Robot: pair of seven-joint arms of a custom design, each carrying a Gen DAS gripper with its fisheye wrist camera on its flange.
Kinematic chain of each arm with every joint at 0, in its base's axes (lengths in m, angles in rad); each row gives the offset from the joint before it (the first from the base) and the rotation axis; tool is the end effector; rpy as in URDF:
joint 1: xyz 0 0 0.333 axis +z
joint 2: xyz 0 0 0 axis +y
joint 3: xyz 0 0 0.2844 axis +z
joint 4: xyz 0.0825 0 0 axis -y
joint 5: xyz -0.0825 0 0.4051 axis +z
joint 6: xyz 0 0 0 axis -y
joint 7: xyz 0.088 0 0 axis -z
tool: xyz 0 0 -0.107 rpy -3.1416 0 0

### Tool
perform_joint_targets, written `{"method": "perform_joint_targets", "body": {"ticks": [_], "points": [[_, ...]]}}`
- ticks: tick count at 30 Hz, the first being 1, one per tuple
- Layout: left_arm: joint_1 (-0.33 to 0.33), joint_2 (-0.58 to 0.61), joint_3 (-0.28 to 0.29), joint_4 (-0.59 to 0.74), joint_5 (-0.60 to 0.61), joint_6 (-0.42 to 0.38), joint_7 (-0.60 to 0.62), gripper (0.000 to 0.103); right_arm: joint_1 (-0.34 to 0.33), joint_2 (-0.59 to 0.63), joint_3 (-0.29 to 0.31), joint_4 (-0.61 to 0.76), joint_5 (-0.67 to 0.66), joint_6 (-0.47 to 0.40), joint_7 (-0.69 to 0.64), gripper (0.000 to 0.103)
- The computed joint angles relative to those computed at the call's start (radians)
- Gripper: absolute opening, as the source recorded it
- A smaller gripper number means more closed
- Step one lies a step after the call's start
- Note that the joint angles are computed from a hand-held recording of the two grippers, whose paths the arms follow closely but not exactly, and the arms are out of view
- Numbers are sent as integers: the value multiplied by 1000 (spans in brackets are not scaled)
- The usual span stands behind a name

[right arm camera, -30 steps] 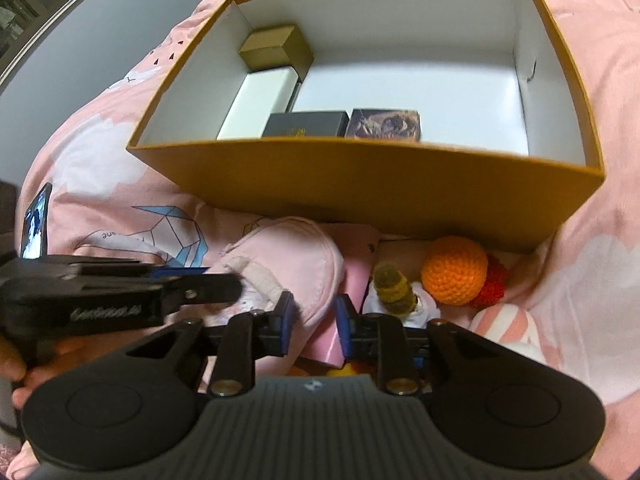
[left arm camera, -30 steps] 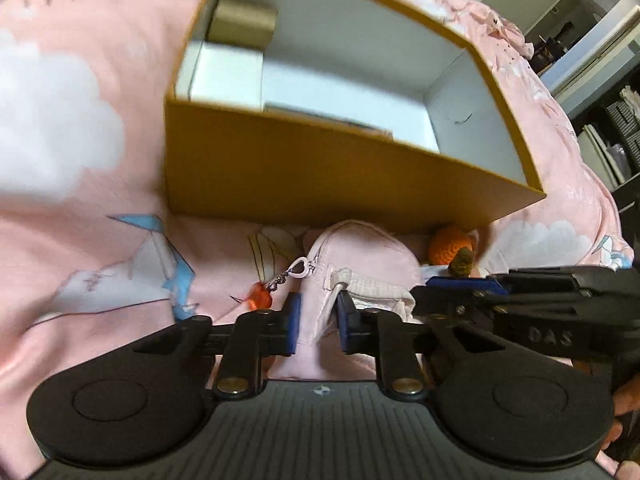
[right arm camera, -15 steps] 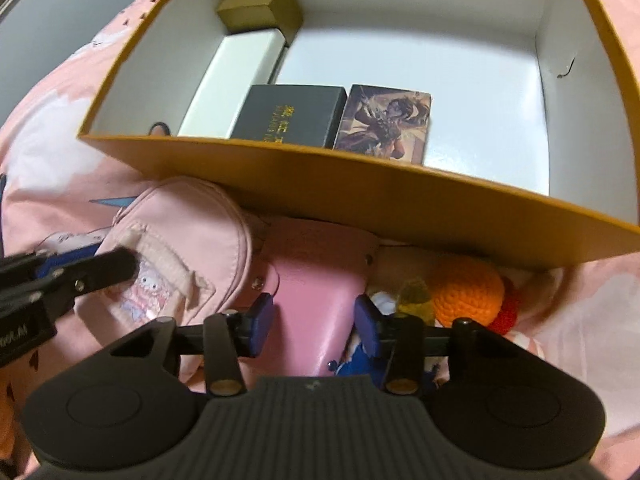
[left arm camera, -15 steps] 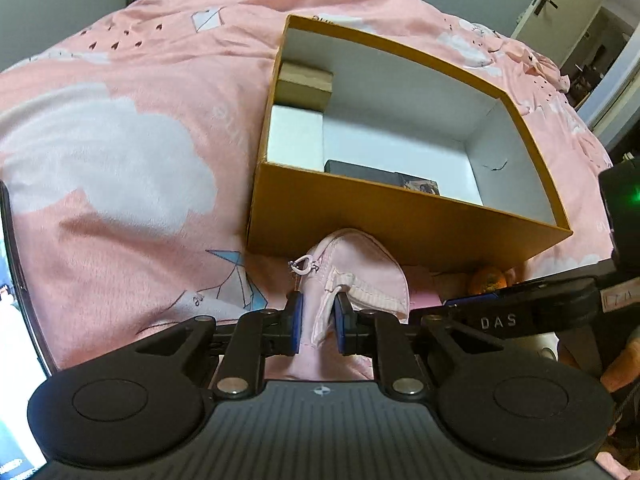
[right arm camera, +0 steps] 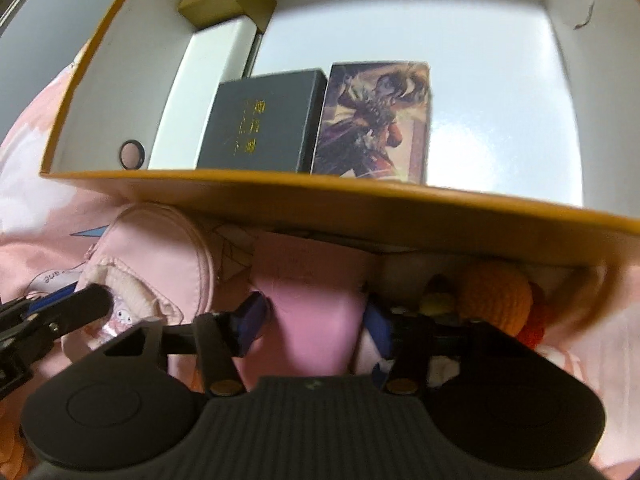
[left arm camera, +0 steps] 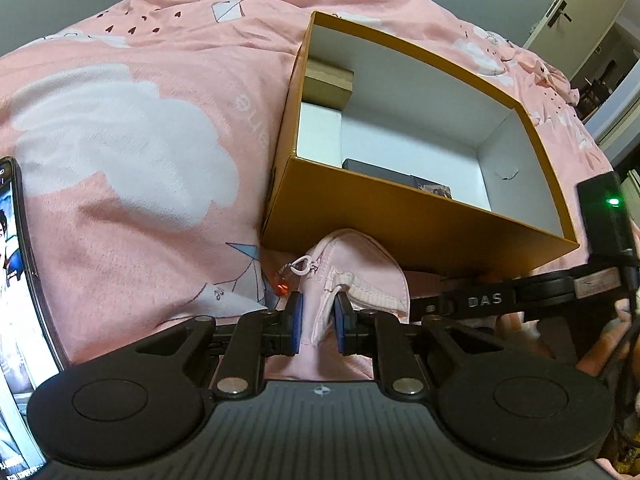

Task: Organize objects
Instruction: 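Grasp the pink card wallet with the right gripper while the left lifts the pouch, then carry the pouch and wallet over the orange box with both grippers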

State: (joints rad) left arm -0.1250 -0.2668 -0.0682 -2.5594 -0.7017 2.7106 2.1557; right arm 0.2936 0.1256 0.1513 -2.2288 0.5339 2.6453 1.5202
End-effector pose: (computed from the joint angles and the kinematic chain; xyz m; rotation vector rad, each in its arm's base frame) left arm 0.4771 -0.0694 0.3552 -1.8494 2.2553 -0.8295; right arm 0.5249 0.2353 0.2980 -1.9738 1.8674 0.1726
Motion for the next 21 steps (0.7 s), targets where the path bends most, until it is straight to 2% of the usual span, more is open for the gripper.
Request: {"method": "perform_joint_targets", "body": {"ticks": [1,3,7,9,11,14,21], "points": [[0,-2,0,-1,1,-1,-1,18,-4,-15,3,-13,23,4,-15,41],[1,-1,-1,-1,6,-1,-4,18,-10,-46,5,-36,98,8,-67,29],[4,-3,-4,-3,18,1,-17,18,-5,-92,-10,-57,353,-42,-245,26],[3,-4,-4,-4,21,2,-19,18,14,-72,-15,-37,328,-41,-214,26],[2,-7,-2,-6,22,0,-18,18,34,-65,-11,-48,262,5,-152,25],[-7,-26,8,-15,5,-7,11,18,33,-93,-15,-74,310,2,-172,23],[-57,-147,43,-55,-95,-55,145,18,80,-299,-60,-204,175,4,-133,19]]}}
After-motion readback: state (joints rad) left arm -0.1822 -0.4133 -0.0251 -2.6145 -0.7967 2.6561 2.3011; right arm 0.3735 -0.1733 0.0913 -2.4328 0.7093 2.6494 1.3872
